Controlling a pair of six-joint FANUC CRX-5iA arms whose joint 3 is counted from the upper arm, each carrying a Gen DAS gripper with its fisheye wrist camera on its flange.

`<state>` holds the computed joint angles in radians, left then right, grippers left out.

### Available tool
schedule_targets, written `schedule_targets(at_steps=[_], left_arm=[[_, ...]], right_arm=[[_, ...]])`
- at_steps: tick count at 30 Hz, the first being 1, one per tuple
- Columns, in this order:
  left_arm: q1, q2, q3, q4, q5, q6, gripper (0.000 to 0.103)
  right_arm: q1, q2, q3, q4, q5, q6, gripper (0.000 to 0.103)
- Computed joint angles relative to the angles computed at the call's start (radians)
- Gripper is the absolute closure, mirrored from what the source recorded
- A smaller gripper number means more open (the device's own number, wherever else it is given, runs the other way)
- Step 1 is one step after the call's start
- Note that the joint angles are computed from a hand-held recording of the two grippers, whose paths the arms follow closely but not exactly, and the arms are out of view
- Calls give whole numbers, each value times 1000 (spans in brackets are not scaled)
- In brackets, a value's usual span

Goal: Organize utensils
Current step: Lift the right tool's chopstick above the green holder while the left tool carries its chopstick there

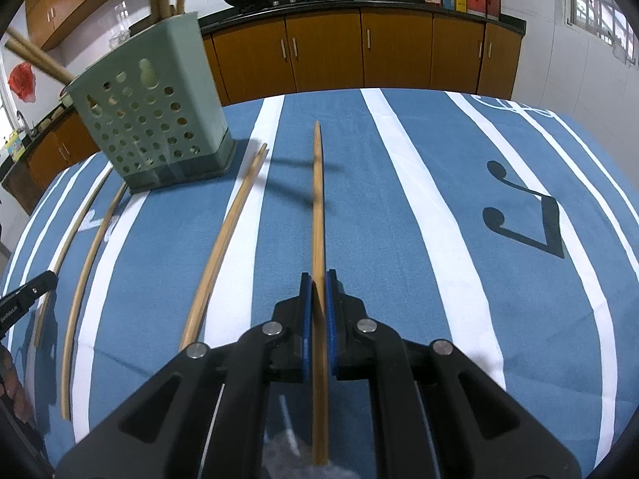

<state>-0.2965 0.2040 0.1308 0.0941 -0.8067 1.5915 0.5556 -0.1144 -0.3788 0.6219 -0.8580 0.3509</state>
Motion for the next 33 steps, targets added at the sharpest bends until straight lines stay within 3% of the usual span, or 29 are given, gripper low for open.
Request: schedule_targets(at_steps=[14, 33], left_arm=[[-14, -20, -3, -28, -35, -8, 96], [40, -154, -44, 120, 158, -96, 96]], right_arm=[[19, -35, -22, 14, -8, -11, 95], [10, -181, -78, 383, 47, -229, 95]])
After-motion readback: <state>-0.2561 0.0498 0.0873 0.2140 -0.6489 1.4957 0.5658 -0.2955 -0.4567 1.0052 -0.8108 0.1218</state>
